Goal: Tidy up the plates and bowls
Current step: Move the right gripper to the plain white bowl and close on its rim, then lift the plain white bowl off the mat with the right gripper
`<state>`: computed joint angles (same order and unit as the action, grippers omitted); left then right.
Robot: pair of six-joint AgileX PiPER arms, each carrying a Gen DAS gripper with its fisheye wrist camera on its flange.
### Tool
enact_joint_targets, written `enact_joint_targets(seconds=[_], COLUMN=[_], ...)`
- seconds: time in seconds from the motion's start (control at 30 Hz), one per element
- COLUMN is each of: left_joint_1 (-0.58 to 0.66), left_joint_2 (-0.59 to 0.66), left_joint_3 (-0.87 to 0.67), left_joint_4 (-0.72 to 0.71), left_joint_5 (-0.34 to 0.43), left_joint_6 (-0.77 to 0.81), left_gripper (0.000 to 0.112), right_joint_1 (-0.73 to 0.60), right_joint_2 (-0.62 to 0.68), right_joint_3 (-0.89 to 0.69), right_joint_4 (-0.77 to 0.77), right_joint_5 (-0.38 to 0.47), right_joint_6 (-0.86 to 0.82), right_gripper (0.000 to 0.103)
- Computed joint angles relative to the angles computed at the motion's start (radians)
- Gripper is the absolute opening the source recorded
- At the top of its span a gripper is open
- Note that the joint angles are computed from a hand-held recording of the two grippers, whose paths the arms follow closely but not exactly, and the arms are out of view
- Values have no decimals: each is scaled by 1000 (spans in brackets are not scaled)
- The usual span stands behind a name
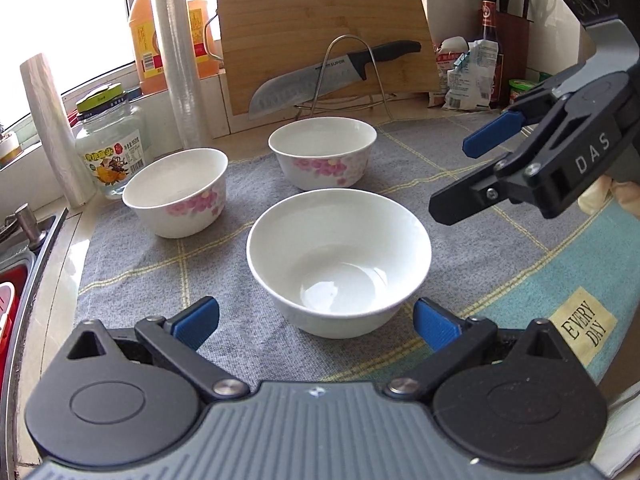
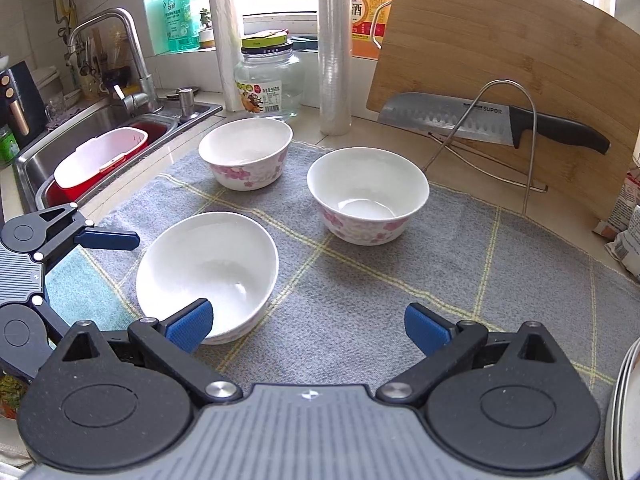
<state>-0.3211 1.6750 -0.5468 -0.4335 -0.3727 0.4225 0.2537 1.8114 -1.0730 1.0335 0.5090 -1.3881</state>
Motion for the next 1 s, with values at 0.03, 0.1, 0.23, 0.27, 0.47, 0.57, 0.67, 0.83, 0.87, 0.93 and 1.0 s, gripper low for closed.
enact_joint_targets(seconds=[0.03, 0.1, 0.23, 0.27, 0.47, 0.57, 0.67, 0.83, 0.87, 0.93, 1.0], left_joint_1=[1, 3, 8, 10, 27, 38, 48, 62, 62, 59, 62], left_joint_2=[11, 32, 54, 57, 70, 71, 71, 74, 75, 76, 77], left_joint_3=[-4, -15, -26, -27, -35, -35, -41, -52, -54, -57, -60], left_joint_4=[-3, -8, 34, 50, 129, 185, 246, 366, 374, 378, 393], left_joint_5=[-9, -17, -20, -21, -19, -16, -6, 5, 5, 8, 9], left_joint_6=[6, 23, 0, -11, -66, -110, -155, -237, -242, -243, -257], left_gripper=[102, 102, 102, 102, 102, 100, 96, 88, 87, 86, 86], right_joint_1=[11, 38, 76, 83, 102, 101, 103, 106, 104, 103, 100], right_joint_2=[13, 34, 78, 90, 148, 166, 180, 197, 199, 203, 207], right_joint_3=[-12, -36, -83, -96, -167, -195, -219, -242, -245, -252, -258], right_joint_4=[-3, -23, -47, -58, -101, -106, -121, -146, -145, -146, -144], right_joint_5=[6, 5, 25, 32, 75, 101, 125, 145, 151, 160, 170], right_joint_6=[9, 40, 65, 75, 134, 150, 164, 184, 183, 185, 182], right_gripper=[103, 103, 103, 103, 101, 98, 92, 84, 83, 81, 81])
